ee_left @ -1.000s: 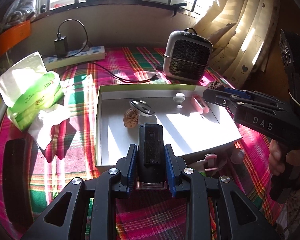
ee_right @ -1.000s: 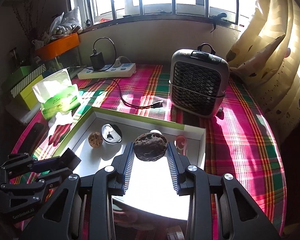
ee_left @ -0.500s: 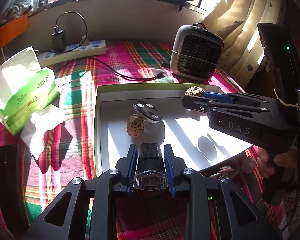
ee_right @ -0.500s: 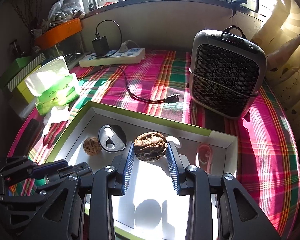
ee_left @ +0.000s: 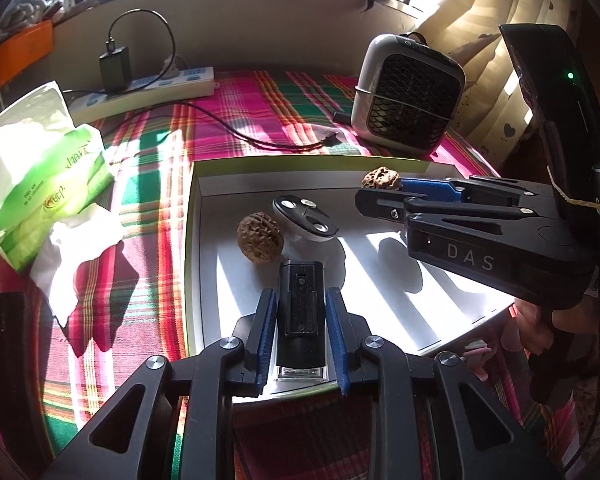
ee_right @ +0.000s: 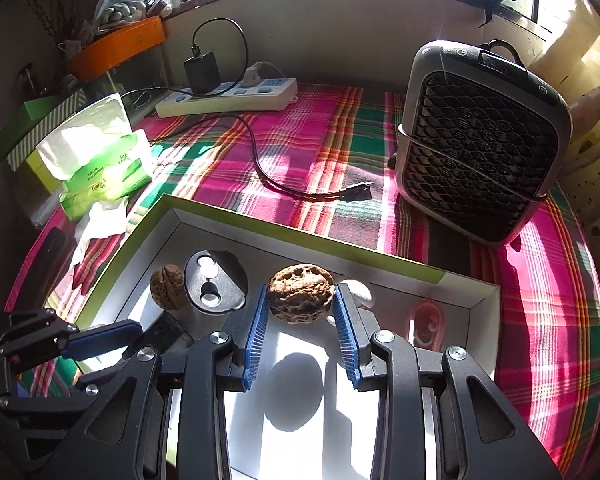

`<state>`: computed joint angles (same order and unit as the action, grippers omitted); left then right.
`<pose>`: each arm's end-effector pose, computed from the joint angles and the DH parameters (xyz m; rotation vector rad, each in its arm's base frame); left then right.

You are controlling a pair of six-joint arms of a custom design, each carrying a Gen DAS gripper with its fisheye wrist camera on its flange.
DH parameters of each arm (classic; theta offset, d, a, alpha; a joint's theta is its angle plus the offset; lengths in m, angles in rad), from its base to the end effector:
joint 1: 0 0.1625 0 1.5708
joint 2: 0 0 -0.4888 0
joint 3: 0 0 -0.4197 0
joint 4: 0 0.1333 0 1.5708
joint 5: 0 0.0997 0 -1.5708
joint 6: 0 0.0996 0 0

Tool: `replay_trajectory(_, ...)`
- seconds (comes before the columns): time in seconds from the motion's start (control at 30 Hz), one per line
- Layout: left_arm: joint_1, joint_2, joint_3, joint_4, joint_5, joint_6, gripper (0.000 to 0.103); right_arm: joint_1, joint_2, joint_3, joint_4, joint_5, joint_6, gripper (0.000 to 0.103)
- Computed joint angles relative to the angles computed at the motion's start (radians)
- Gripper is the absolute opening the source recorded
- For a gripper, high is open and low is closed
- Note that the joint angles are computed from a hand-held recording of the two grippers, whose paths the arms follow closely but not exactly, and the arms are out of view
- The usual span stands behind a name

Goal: Organize objects
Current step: 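Lower the walnut into the box and open the right gripper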

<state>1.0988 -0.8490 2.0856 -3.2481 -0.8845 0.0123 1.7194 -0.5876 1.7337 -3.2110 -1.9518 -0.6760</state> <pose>-0.0904 -0.6092 0.1058 0.4009 2.4482 -0.7406 0.2005 -0.6893 0.0169 0.9281 -2.4384 0.5035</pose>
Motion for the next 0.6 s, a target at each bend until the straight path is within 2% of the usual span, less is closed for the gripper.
replay_trajectory(0.6,0.004,0.006,-0.009,0.011,-0.005,-0.005,0.023,0.012,0.04,-0.035,0.008,-0.044,-0.02,0.034)
